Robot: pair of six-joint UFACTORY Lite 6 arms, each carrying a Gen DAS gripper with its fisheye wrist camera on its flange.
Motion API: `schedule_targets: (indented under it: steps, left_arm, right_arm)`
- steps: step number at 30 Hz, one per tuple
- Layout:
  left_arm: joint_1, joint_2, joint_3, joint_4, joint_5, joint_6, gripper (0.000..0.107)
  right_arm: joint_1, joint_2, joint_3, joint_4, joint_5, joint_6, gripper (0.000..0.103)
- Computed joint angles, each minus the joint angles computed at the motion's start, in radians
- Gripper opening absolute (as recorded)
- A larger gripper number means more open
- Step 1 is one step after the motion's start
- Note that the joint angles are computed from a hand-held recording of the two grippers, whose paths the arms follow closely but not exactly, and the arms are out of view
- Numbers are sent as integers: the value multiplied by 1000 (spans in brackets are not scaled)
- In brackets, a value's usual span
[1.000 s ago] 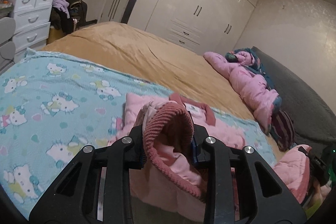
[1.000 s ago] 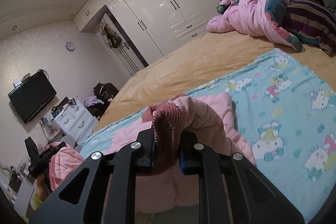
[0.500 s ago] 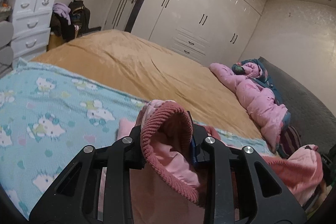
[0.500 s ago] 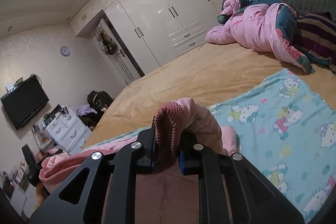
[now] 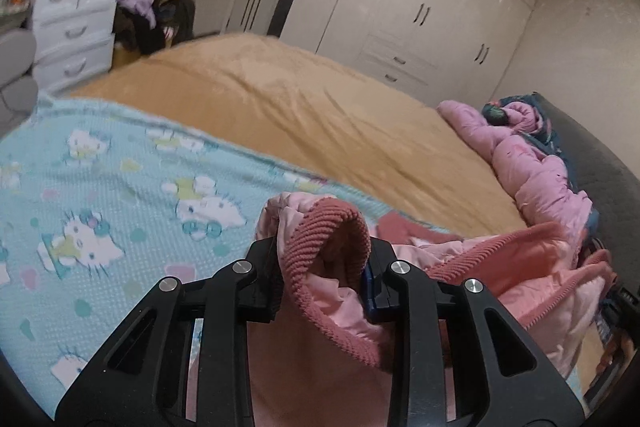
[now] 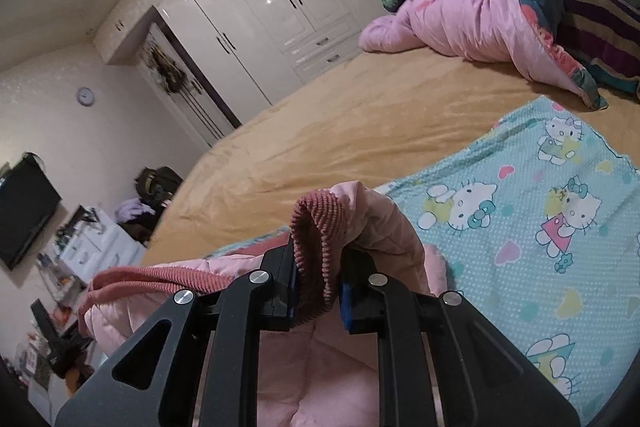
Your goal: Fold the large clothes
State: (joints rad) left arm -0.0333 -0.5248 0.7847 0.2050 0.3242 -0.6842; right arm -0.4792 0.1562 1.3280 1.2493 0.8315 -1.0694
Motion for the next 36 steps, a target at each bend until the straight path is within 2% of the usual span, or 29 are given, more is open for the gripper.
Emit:
schedule_targets:
  steps: [3, 4, 6, 8, 10, 12, 17, 19, 22, 24, 26, 28, 29, 30, 31, 32, 33, 35, 36]
  left_arm:
    - [36, 58, -18, -98, -36, 109, 22]
    - [48, 75, -26, -147, -50, 158, 22]
    - [65, 102, -37, -239, -75, 242, 22]
    - [73, 130, -46, -328, -100, 330, 22]
    - [71, 164, -45, -351, -117, 349, 22]
    - [73, 191, -40, -396, -131, 387, 23]
    - [64, 220, -30, -381, -148, 363, 23]
    - [64, 219, -26, -379, -142, 362, 23]
    - [78, 211, -19, -469, -124, 455, 26]
    - [93, 194, -10, -534, -96, 523, 30]
    - [107, 174, -2, -570, -70, 562, 34]
    - [121, 156, 9, -625, -44, 616, 47]
    - [124, 138, 15, -637, -32, 630, 52]
    - [119, 130, 21, -607, -27, 603, 66]
    - [111, 112, 31, -536, -18, 545, 70]
    - [102, 90, 40, -466, -10, 488, 71]
    - [100, 75, 48, -439, -2, 467, 72]
    - [107, 38, 60, -448, 17, 494, 81]
    - [105, 24, 65, -401, 24, 465, 86]
  right_arm:
    - [51, 40, 5, -3, -65, 23, 17]
    - [59, 64, 13, 7, -64, 39, 21]
    - [54, 111, 35, 30, -36, 58, 30]
    - [51, 145, 50, 51, -11, 86, 51]
    - [68, 151, 55, 14, -54, 126, 62]
    - [72, 150, 54, 6, -57, 127, 63]
    - [139, -45, -131, 17, -99, 42, 79]
    - [222, -179, -255, 35, -113, -15, 81]
    - [382, -305, -374, 22, -142, -16, 81]
    - [542, -342, -424, -32, -213, 41, 81]
    - [689, -320, -447, -87, -336, 126, 81]
    - [753, -256, -450, -66, -418, 152, 82]
    - [762, -206, -445, -25, -442, 134, 82]
    - [757, -166, -442, 45, -451, 75, 82]
    - [751, -137, -443, 116, -459, 5, 81]
    - [748, -121, -440, 150, -461, -34, 81]
    - [749, -109, -441, 193, -470, -86, 81]
    - [765, -109, -455, 264, -495, -173, 81]
    - [767, -117, -469, 304, -495, -217, 81]
